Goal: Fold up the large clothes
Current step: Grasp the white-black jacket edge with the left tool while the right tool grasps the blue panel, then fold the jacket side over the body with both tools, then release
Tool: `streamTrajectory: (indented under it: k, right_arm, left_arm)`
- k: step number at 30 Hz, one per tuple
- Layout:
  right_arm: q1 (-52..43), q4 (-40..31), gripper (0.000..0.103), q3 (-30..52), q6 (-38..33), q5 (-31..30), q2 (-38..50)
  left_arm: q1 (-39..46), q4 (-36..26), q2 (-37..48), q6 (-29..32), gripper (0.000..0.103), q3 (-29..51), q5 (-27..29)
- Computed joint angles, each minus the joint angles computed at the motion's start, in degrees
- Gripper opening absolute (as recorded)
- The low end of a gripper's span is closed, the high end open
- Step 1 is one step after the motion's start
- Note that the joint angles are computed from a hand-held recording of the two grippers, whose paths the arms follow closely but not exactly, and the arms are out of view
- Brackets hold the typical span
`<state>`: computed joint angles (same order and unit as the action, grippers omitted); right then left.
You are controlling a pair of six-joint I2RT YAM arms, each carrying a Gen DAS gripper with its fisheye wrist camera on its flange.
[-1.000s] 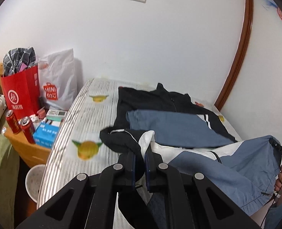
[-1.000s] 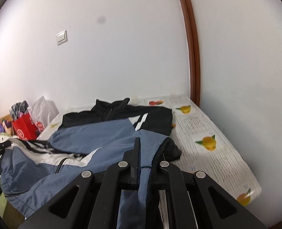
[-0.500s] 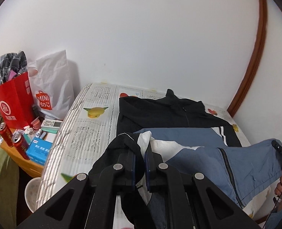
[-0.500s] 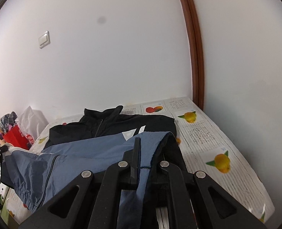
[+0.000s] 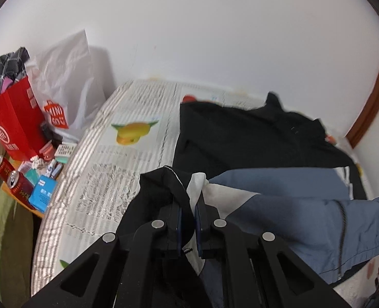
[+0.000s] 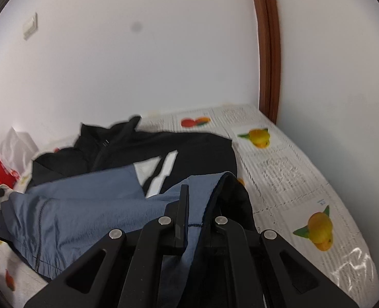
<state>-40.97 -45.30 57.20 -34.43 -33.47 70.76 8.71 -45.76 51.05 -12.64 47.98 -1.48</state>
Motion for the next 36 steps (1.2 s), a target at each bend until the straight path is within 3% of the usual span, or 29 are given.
streamTrajectory:
  k: [6, 8, 10, 11, 13, 17, 26, 33, 35, 36]
  right_arm:
    - [4.1, 6.3, 0.008, -3.7, 2.6, 7.5, 4.1]
    - [5.1, 5.8, 0.018, -3.3, 3.2, 10.0, 6.0]
    - [4.6, 3.5, 0.030, -2.3, 2.1, 10.3, 6.5]
    - [3.0, 0.4, 0.032, -0.9, -0.3, 8.1, 6.7]
    - [-1.8, -5.3, 0.047, 1.6, -5.9, 2.4, 6.4]
    - [-11.0, -8.7, 0.051, 3.3, -14.0, -1.6, 2.7]
    - [-19.2, -14.2, 0.051, 3.4, -25.1, 4.8, 8.0]
    - [-16.8, -13.3, 0.051, -0.1, -25.0, 5.9, 8.5]
    - [-15.5, -12.6, 0.050, -0.2, -23.9, 6.7, 9.1]
    - [-15.1, -12.3, 0.048, -0.2, -24.1, 6.7, 9.4]
  left_arm:
    - [1.4, 2.2, 2.8, 0.3, 0.017, -1.7, 1.2]
    - [1.3, 1.7, 2.8, 1.0, 0.024, -1.6, 2.1]
    - [1.6, 0.8, 2.7, 1.8, 0.038, -1.2, 3.7]
    - [1.8, -0.2, 1.8, 2.4, 0.041, -1.1, 4.8]
    - [2.6, -1.8, -0.7, 3.9, 0.051, -0.9, 7.4]
    - [5.2, -6.1, -6.4, 7.4, 0.053, -0.4, 10.3]
    - [25.9, -12.2, -11.2, 19.5, 0.053, -4.1, 19.7]
    - [30.0, -10.7, -9.3, 23.7, 0.052, -9.7, 22.6]
    - [30.5, -10.1, -9.3, 23.6, 0.046, -10.4, 23.7]
    - [30.8, -10.4, -9.6, 23.7, 0.038, -10.5, 24.3]
